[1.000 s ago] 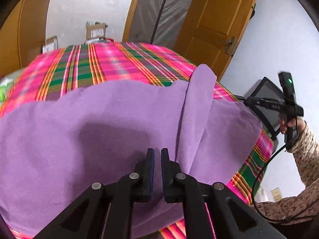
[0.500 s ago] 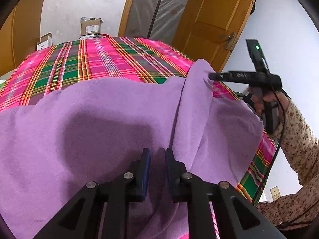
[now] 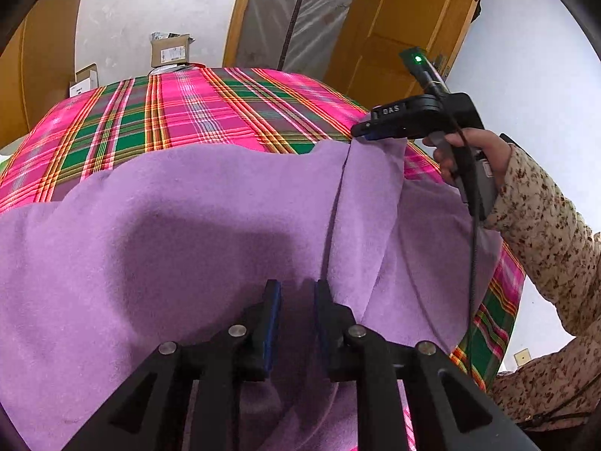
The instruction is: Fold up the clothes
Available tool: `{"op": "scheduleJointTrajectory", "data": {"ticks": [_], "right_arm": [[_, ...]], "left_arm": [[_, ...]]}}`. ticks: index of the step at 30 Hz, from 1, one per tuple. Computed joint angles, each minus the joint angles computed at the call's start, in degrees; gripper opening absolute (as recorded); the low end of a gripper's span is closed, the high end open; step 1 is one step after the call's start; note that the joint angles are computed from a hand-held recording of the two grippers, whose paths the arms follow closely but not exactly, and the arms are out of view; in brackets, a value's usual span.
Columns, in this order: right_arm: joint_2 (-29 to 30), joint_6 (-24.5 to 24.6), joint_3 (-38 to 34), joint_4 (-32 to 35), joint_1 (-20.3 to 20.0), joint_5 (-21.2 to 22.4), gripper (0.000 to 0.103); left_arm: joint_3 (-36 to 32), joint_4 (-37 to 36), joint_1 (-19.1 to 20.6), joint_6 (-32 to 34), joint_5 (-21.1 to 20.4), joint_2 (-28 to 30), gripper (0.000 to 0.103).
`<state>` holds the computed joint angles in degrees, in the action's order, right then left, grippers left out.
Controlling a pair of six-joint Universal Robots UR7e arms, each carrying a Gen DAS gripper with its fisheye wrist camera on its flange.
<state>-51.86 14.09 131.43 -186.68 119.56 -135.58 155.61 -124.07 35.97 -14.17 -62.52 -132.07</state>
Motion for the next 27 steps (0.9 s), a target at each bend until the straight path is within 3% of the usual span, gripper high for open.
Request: {"op": "scheduleJointTrajectory", "data": {"ticks": [7, 12, 17, 27], "right_arm": [[0.68, 2.41, -2.00, 4.05, 0.16, -1.74, 0.031], [-0.04, 2.43, -1.91, 4.73, -0.52, -0.01, 0.030], [-1.54, 1.87, -0.39, 2.04, -2.27, 2.16, 0.011], [-2.74, -0.13, 2.57, -3.79, -3.74, 5.96, 0.004]], "left_arm": [[-0.34, 1.81, -0.33, -0.12, 0.05, -1.09, 0.019], [-0.72, 3.43, -1.40, -0.90, 0.69, -0.96, 0.021], [-0.92, 4.39, -2.28, -1.19, 1.34, -0.16, 0.024], [-1.86, 4.57, -2.58, -1.26, -0.85, 0.50, 0.024]]}}
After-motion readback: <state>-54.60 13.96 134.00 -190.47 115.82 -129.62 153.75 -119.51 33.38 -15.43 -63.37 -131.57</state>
